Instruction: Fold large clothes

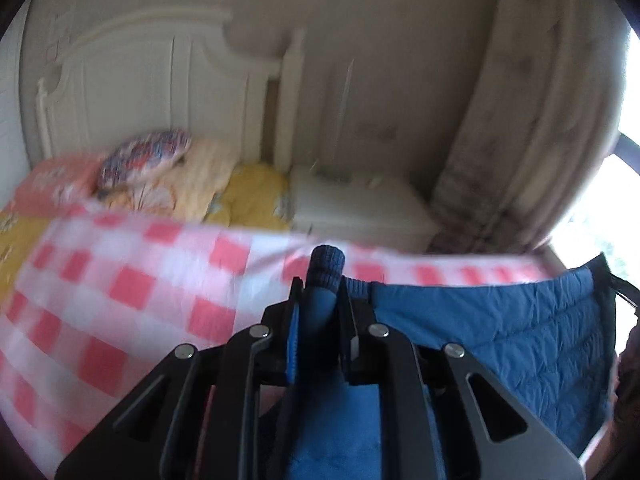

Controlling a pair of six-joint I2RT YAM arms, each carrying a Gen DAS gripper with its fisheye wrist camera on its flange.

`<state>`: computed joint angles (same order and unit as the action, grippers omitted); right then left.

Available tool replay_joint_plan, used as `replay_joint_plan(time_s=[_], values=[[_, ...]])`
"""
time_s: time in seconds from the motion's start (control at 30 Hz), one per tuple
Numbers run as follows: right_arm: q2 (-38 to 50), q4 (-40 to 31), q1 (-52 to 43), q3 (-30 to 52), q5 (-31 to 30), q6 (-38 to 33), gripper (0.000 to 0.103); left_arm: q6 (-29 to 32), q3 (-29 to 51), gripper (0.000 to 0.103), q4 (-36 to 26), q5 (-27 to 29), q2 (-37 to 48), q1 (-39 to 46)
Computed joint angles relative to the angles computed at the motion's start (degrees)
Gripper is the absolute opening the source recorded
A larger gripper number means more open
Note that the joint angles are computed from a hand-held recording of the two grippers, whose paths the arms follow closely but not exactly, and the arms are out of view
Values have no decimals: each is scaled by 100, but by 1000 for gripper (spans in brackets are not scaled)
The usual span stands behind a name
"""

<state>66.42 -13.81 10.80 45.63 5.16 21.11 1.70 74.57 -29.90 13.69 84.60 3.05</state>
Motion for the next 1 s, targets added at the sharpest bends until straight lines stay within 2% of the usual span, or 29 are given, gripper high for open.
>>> replay_joint_plan(time_s=[0.1,0.13,0.17,0.23,0.3,0.43,0.53,0.57,0.6,0.63,0.67,0.73,0.8,1.0], values=[[1472,658,-10,-243,232,242,23,-51,-707,16,1028,-1059,856,-499],[1872,820,-53,-280,204,273,23,-5,-792,17,1158,-1218,1078,-584],[2164,1067,-254,-395,-217,403,23,-31,-724,17,1117,-1246,1357,-605],[2103,1264,-454,-541,-425,458,23,-45,-760,20,1226,-1264,1339,-579],[2151,1260,-432,-526,-378,367,24,54,-854,24,1374,-1507,1249,-645],[2122,1167,-415,-535,-333,392,26,36,-666,34,1172,-1932,1490,-768],[1772,528,-43,-262,293,579,31,67,-743,37,1231,-2170,1433,-846],[1619,306,88,-134,493,665,35,49,-774,37,1238,-2212,1398,-876],[1426,168,254,-65,695,741,54,38,-779,39,1239,-2246,1395,-884],[1182,89,517,-1,993,782,84,25,-775,41,1237,-2279,1402,-886],[1066,114,723,52,1213,723,99,15,-770,41,1243,-2278,1412,-881],[883,336,1328,156,1696,315,99,-3,-790,43,1266,-2237,1396,-852],[1098,201,1720,515,1856,20,99,-30,-816,45,1288,-2238,1372,-835],[2474,-74,2353,1440,1706,-301,99,-125,-844,50,1310,-2122,1340,-748]])
